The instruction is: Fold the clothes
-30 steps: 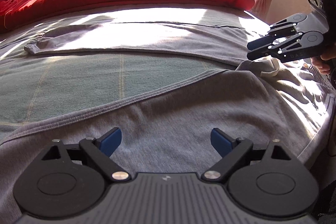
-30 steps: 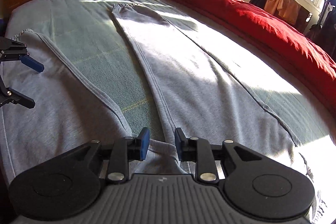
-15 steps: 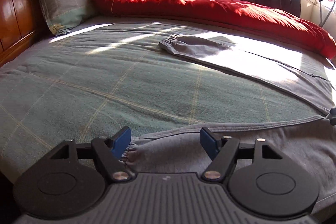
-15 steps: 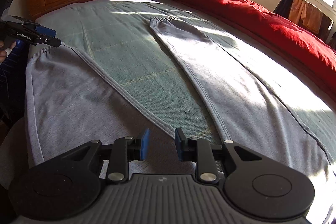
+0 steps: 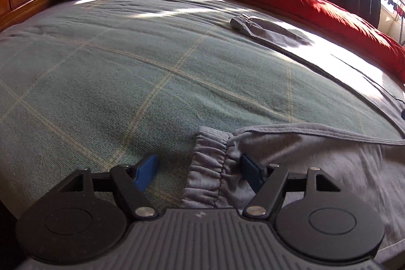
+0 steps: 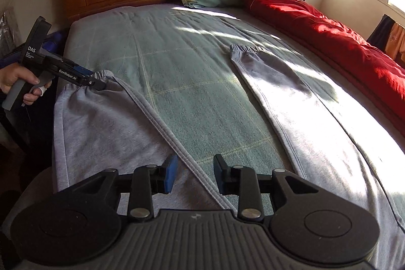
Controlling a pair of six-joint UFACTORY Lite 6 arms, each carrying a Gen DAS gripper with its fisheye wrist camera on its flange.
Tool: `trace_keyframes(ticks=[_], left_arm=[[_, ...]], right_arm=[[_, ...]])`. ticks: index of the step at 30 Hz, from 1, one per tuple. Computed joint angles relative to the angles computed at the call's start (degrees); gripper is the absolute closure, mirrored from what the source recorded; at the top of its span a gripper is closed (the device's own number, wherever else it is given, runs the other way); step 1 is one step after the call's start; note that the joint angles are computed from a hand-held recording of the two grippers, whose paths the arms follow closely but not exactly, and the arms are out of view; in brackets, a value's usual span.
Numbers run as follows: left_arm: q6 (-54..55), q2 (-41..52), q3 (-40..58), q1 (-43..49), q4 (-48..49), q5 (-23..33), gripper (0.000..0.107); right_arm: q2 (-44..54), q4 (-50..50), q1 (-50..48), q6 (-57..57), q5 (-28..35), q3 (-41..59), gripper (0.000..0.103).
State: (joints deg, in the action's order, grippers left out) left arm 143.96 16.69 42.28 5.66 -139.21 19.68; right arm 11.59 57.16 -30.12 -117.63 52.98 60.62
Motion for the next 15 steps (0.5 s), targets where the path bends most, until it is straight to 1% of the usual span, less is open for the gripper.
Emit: trace_keyframes(ticks=[1, 2, 3, 5, 6, 9, 12, 15], left_arm=[[-1.66, 0.4, 0.53, 0.46, 2.4, 0.45, 0.036], [-5.13, 0.89, 1.19, 1.46, 6.36, 1.34, 0.036], [-8.86, 1.62, 1.95, 2.66, 10.62, 2.49, 0.036], [-14.39, 3.35, 3.59, 4.81, 17.42, 4.83, 0.036], [-14.26, 3.54, 3.65, 5.09, 18.14, 5.26, 0.036], [-6.68, 2.79, 1.92, 4.2, 13.46, 5.29, 0.036], [-1.99, 2.58, 0.75, 3.87, 9.83, 6.12, 0.036], [-1.64, 3.07, 0.67, 4.99, 11.14, 7.74, 0.035]], right_arm=[[0.75, 0.36, 2.43, 0.52, -0.68, 0.56, 0.068], [2.25, 0.38, 5.29, 1.99, -1.3, 1.86, 0.065], [4.21, 0.27, 8.38, 3.9, -1.84, 3.66, 0.058], [8.45, -0.07, 13.57, 7.32, -2.46, 7.79, 0.054], [10.87, -0.08, 16.08, 8.65, -3.03, 9.98, 0.054], [17.66, -0.99, 22.04, 12.78, -4.31, 16.52, 0.054], [23.19, -2.38, 26.22, 16.86, -3.06, 22.13, 0.053], [27.68, -3.57, 29.9, 19.81, -1.79, 26.78, 0.053]])
